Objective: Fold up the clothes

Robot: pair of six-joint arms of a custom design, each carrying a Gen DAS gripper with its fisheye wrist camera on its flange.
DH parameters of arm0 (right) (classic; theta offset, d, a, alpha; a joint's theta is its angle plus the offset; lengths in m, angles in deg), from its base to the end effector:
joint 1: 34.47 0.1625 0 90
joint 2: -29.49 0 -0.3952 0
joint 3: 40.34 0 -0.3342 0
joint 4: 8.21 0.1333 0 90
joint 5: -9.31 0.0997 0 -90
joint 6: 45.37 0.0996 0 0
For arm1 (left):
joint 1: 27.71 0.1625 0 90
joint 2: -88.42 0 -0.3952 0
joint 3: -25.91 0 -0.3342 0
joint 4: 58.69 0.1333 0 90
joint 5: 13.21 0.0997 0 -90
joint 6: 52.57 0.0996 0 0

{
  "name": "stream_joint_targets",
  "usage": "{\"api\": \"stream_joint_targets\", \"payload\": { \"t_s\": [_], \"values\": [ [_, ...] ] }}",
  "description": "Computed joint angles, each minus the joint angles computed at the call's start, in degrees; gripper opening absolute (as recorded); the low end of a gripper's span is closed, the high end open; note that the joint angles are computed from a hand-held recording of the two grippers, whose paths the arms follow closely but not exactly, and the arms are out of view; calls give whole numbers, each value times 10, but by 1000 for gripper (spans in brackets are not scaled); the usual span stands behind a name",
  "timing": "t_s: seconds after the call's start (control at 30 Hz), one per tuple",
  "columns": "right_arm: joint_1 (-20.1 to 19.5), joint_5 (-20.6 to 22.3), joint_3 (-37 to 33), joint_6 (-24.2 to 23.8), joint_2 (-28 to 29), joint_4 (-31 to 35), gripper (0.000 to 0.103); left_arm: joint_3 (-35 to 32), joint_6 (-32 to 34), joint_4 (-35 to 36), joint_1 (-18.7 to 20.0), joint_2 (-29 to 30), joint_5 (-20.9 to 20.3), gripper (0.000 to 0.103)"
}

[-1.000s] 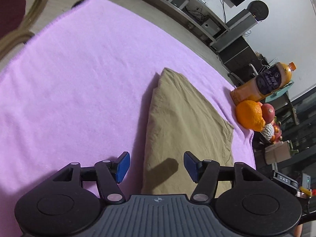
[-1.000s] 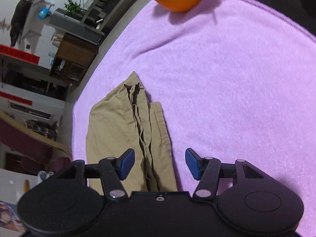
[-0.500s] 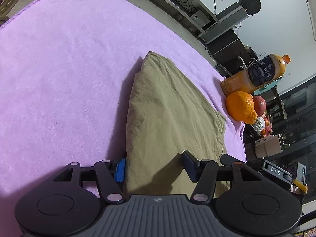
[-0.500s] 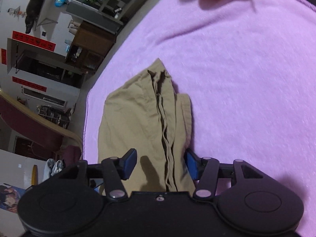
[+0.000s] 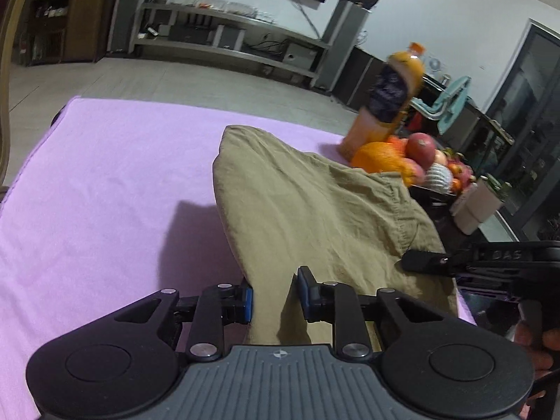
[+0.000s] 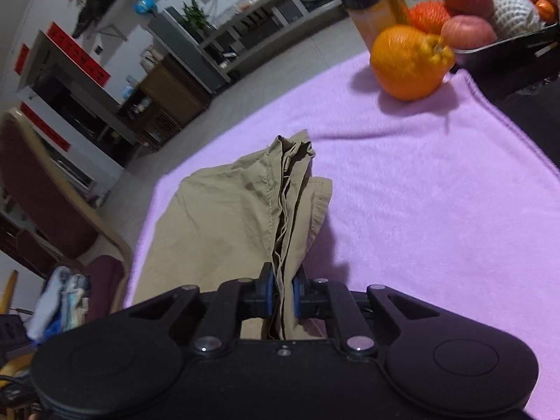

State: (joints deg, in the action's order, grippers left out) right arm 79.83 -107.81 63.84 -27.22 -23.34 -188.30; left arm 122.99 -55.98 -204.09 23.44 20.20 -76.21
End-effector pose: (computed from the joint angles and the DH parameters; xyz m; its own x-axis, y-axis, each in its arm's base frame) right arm 0.3191 -0.4931 0.2097 -0.9824 0.1205 0.1429 -0.0157 0.7086 -0.7054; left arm -0.2174 -0.5545 0.3333 -0.8531 0.3588 -0.3789 0.5113 0.7193 -0.4702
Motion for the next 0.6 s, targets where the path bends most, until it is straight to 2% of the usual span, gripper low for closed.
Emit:
{"api": "stream_joint_targets", "payload": {
  "t_s": [0.13,0.27,0.37,0.5,0.6],
  "values": [
    [8,-9,82,-6,-86,-42,10,36,-39,-5,-45,-4,-22,24],
    [-1,-50,144,-25,-150,-76,10,57,-60,-25,-102,37,4,24],
    [-15,-97,164,-46,-169,-91,10,48,-72,-26,-124,89,0,24],
    [-28,-158,159,-75,-178,-95,10,7,-98,-32,-135,168,-20,24],
    [-41,-189,140,-127,-169,-122,10,-35,-98,-48,-141,220,-16,24]
  ]
}}
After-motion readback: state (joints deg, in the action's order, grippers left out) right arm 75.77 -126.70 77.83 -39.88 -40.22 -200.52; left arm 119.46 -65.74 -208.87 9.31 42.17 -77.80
